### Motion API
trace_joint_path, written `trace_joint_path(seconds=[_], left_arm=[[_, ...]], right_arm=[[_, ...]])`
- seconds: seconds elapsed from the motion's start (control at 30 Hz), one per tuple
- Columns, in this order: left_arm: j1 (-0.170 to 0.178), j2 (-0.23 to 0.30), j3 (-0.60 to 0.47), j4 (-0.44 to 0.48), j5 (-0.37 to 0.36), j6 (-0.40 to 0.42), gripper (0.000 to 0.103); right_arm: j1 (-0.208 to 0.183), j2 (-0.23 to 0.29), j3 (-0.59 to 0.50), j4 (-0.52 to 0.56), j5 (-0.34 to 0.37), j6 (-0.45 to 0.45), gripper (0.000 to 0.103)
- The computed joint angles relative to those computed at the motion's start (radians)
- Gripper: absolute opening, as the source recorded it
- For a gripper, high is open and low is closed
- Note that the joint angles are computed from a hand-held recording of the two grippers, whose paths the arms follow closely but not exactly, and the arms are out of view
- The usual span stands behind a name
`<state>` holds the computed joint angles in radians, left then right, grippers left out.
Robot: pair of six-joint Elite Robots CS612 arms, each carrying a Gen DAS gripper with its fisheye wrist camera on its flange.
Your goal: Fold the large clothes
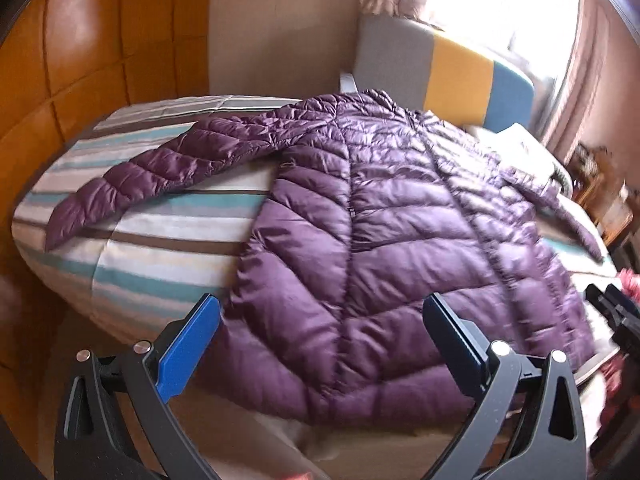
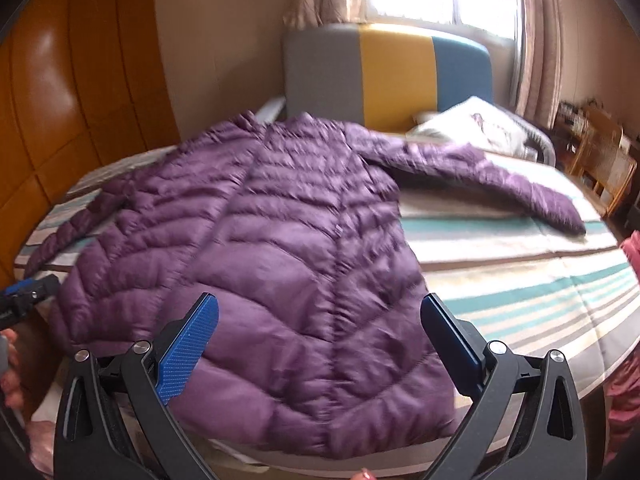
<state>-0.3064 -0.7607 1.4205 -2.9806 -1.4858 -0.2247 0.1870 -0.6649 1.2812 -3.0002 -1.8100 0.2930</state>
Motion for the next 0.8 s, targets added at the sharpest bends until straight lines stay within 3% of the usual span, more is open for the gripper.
trace_joint_path(seconds=[0.13,0.23,0.3,0.37,0.43,0.47,0.5,0.57,0.7,0.8], left_arm=[[0.02,0.046,-0.066,0.091,-0.002,0.013,0.101],[0.036,0.077,-0.1,0.079,-0.042,0.009,0.101],[0.041,0.088,-0.109,0.068,-0.063,0.016,0.101],[0.041,0.097,-0.12,0.082,-0.067,0.028,0.101],[0.04,0.101,-0.124,0.099,-0.074,0.033,0.1],[0.042,0.106,-0.13,0.113,-0.081,0.034,0.099],[0.042,0.107,-0.129,0.114,-0.085,0.032,0.099],[0.043,0.104,-0.13,0.13,-0.094,0.041,0.097],[0.047,0.085,-0.12,0.166,-0.126,0.099,0.06],[0.047,0.074,-0.105,0.178,-0.117,0.124,0.051]], right_arm=[[-0.046,0.004,0.011,0.06,0.113,0.092,0.1],[-0.068,0.012,0.011,0.097,0.167,0.136,0.094],[-0.08,0.015,0.016,0.105,0.219,0.149,0.077],[-0.088,0.018,0.025,0.088,0.253,0.165,0.073],[-0.089,0.018,0.027,0.082,0.262,0.147,0.057],[-0.091,0.019,0.027,0.079,0.278,0.13,0.04],[-0.095,0.019,0.026,0.085,0.3,0.123,0.029],[-0.101,0.015,0.028,0.094,0.329,0.112,0.016],[-0.113,-0.009,0.054,0.085,0.378,0.124,0.008],[-0.118,-0.025,0.075,0.083,0.386,0.117,0.008]])
